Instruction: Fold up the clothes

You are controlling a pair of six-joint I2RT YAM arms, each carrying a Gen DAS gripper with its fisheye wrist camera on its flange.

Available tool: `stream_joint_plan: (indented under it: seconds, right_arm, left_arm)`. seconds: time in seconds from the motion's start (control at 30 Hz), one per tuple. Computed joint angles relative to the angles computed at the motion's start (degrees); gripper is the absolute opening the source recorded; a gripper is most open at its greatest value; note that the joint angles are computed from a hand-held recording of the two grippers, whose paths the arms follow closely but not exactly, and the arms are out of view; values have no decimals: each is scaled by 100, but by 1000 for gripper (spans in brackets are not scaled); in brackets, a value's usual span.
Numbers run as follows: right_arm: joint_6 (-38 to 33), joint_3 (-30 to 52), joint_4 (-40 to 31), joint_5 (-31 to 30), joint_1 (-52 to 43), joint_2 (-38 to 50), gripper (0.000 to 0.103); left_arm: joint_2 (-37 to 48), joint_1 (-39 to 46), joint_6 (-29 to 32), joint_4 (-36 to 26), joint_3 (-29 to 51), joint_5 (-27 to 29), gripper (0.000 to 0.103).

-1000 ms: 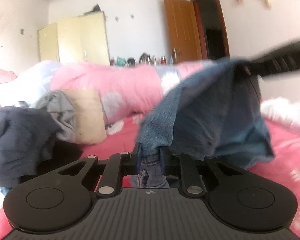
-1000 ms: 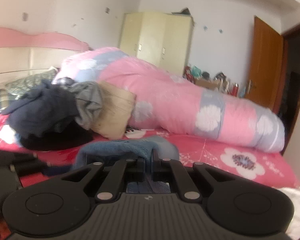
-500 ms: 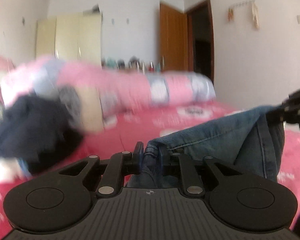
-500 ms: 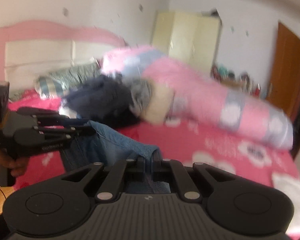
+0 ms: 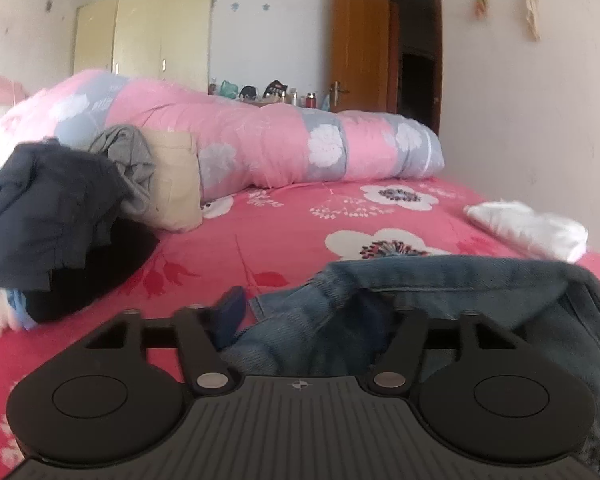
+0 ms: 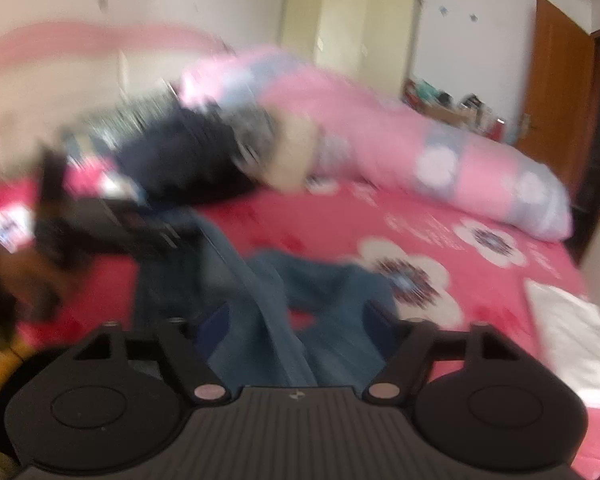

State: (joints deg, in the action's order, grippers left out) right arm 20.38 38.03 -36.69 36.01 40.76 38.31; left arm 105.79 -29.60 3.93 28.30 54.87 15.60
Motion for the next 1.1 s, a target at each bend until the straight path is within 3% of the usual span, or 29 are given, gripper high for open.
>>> stream_joint_plan:
  seconds: [0.13,0.27,0.37,0.4,0.43,0.5,0.6,0.87,1.1]
  right_arm:
    - [-703,361,938,-1023,-812,957,87]
    - [-1578,1146,1505,-1828,-1436,3176,79]
    - [-1641,1371,1680,-1812,-1494,3974,40]
    - [-1656,1459,1724,-1800,-1509,4234,17]
    - [-1669,1563,1754,-1786,-1523,4497,12]
    - [-1537,1528,1912,-1899,-1681,4650,10]
    - [-965,914,2384,-2593,-2416,4152,10]
    - [33,-888,3653,-5027,-5346,3285,7]
    - [33,-1767,4740,-6127,-6422,3421,7]
  left_arm:
    - [-126,135,-311,-5,-157,180,68]
    - [-313,320,-369,-358,-158,458,75]
    - [-447,432,-203,-570,-177,465,81]
    - [-504,483,-209,-581,-227,474,83]
    - [-561,535,-232,-589,-285,514,87]
    - [-662,638,-253,-665,-376,668,97]
    - [-792,783,-257,-859,-469,908,99]
    - [-602,695,-519,-3188,103,2015,100]
    - [-539,594,-985,-3057,-146,1357,100]
